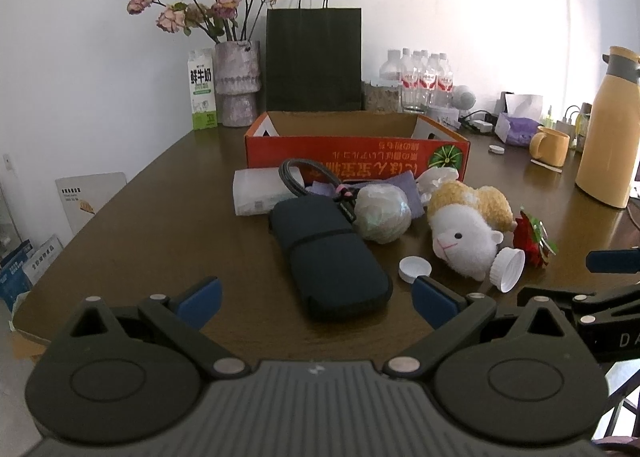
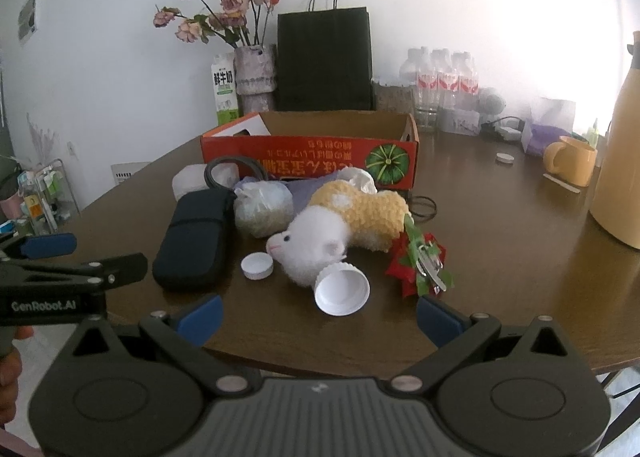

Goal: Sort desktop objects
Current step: 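Grasp the black zippered case with the left tool while the right tool grasps the red flower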

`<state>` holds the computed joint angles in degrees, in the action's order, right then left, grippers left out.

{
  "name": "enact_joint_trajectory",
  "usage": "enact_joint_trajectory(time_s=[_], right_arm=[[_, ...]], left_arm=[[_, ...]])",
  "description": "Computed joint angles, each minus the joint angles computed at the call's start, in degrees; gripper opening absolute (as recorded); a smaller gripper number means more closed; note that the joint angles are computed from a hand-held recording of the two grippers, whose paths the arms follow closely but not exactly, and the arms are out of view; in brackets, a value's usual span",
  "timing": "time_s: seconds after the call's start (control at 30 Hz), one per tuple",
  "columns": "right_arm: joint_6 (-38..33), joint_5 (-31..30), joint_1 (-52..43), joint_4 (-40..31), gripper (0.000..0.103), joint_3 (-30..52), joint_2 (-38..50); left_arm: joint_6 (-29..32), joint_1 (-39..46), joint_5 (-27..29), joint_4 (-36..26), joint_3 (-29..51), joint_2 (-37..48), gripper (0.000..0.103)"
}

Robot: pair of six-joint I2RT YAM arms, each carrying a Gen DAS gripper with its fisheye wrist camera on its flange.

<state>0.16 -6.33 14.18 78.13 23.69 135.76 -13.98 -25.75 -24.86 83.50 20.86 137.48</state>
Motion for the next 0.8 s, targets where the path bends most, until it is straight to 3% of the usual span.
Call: enact_joint_trajectory(time_s=[0.57,0.8], right_arm=[[-2.15,-1.45,-6.88,-7.14,0.102,9.84,1.79],[-4.59,-4.50,-10.68,-14.85,0.097,17.02,2.28]], left_arm=[[0.20,5.21,3.11,-12.93,9.33,-2.61,0.103],[-0.54,5.75,3.06,-22.16,16.93,-2.49,0.103]])
